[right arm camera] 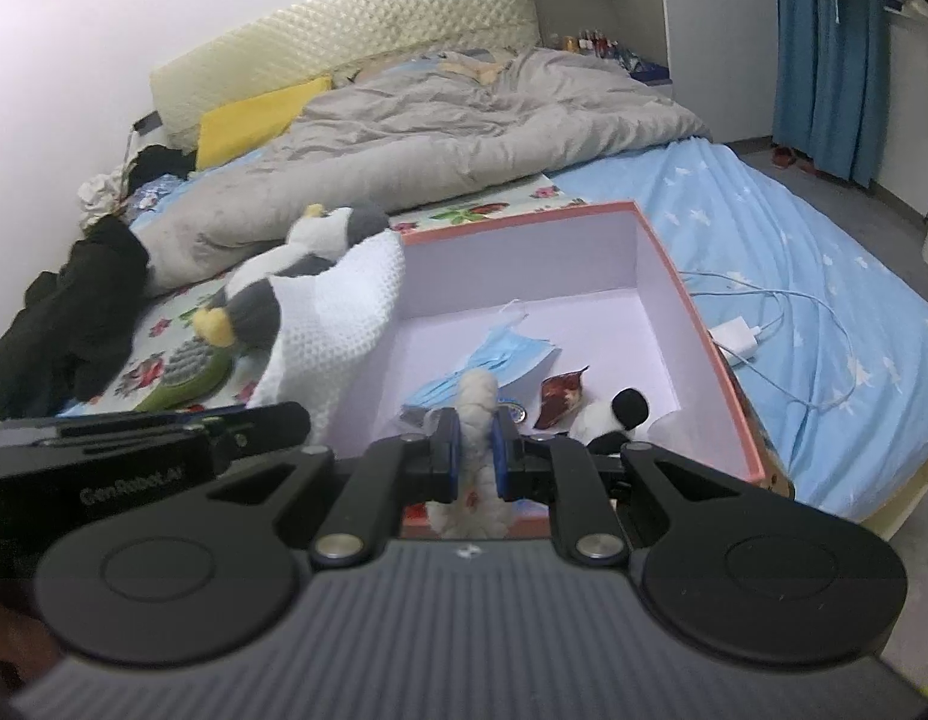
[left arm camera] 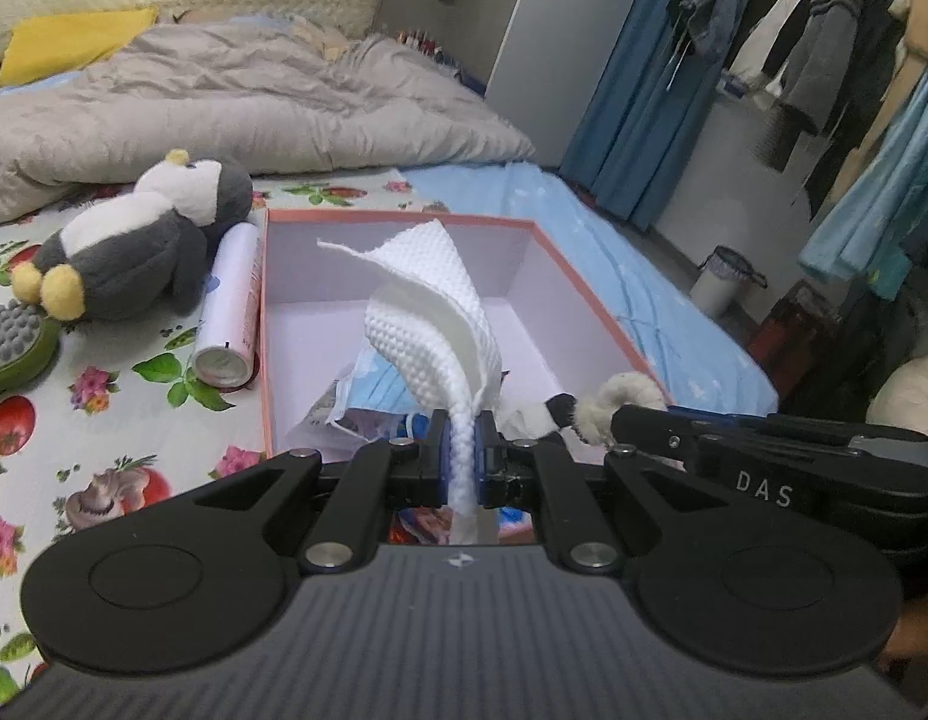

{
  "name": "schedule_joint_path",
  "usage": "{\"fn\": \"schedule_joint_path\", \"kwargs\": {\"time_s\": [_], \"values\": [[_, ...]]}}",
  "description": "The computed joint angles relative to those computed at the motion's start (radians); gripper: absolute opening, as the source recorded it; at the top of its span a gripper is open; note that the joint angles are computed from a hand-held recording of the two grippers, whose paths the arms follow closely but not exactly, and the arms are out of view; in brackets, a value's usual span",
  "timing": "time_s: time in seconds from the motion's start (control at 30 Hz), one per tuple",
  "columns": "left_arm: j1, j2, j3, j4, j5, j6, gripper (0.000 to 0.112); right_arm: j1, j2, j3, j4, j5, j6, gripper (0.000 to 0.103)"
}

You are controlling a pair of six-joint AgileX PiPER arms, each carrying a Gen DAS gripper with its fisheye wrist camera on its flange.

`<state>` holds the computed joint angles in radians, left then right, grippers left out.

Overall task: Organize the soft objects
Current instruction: 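Carry the cloth with the left gripper while the right gripper carries the ring over the box, then open the left gripper to drop the cloth while the right gripper releases the ring into the box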

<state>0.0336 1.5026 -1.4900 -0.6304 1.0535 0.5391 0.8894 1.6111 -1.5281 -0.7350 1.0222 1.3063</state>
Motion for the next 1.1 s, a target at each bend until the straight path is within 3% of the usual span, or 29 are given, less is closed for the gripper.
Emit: {"fn": "schedule_joint_path", "kwargs": {"time_s": [0.3,0.47,0.77,0.8,0.87,0.9,1.0,1.1], "values": [[-0.105,0.309,-0.294,0.121,0.030,-0.123,0.009,-0.232,0.081,-0.011,0.188,-0.175,-0.192,0.015],[-0.132,0.464,-0.482,0.193,0.063,-0.179,0.009,-0.333,0.154,-0.056,0.298,-0.227,-0.320,0.015],[-0.110,0.542,-0.583,0.200,0.117,-0.221,0.010,-0.404,0.227,-0.083,0.348,-0.260,-0.385,0.017],[-0.109,0.539,-0.582,0.200,0.122,-0.219,0.012,-0.404,0.228,-0.082,0.343,-0.258,-0.378,0.019],[-0.107,0.524,-0.566,0.209,0.119,-0.207,0.031,-0.402,0.229,-0.086,0.344,-0.242,-0.375,0.025],[-0.107,0.511,-0.552,0.214,0.110,-0.200,0.049,-0.402,0.228,-0.087,0.348,-0.236,-0.375,0.030],[-0.098,0.443,-0.469,0.196,0.058,-0.159,0.052,-0.395,0.214,-0.086,0.349,-0.220,-0.371,0.046],[-0.081,0.393,-0.430,0.172,0.056,-0.144,0.052,-0.368,0.187,-0.078,0.308,-0.193,-0.335,0.047]]}}
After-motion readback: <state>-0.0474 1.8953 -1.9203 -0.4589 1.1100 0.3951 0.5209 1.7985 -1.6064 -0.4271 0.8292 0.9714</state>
